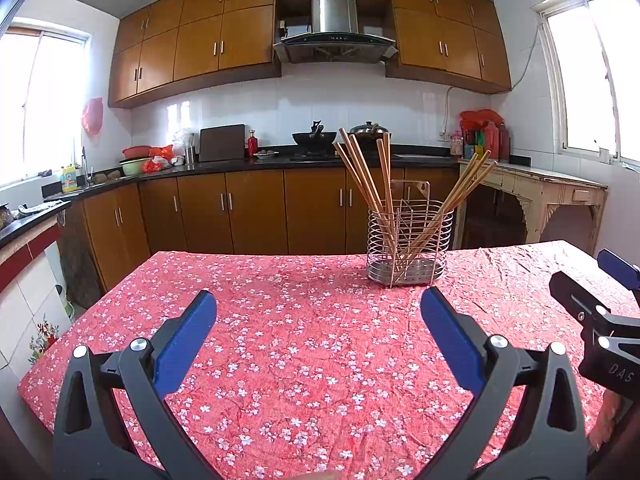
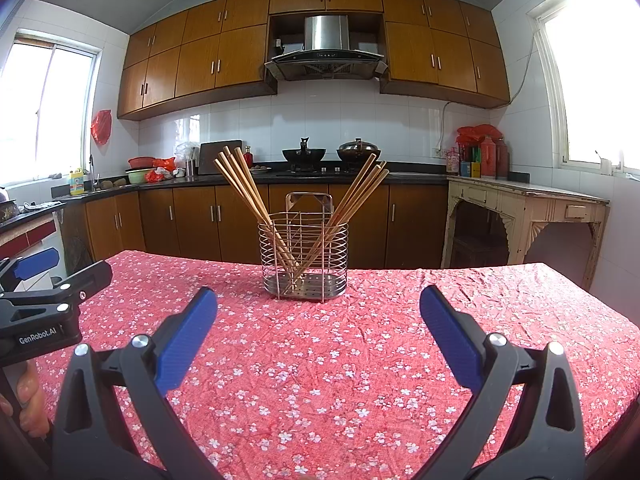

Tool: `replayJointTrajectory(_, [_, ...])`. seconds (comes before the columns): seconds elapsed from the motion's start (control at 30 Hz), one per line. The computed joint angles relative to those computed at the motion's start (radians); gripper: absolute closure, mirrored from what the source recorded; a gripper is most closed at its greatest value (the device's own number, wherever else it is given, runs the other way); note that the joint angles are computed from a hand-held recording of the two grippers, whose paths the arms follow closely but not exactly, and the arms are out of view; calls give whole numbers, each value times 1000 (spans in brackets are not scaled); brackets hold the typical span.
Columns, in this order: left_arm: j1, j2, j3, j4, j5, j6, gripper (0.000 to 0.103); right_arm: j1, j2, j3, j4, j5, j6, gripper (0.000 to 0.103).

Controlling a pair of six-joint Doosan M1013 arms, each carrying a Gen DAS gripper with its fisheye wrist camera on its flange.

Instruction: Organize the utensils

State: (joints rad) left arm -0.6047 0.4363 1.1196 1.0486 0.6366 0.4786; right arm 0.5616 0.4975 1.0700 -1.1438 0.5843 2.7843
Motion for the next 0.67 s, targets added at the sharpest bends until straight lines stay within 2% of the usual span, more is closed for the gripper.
replayJointTrajectory(0.67, [-3, 0, 0, 1, 11, -8, 2, -2, -1, 2, 6, -5, -3, 4])
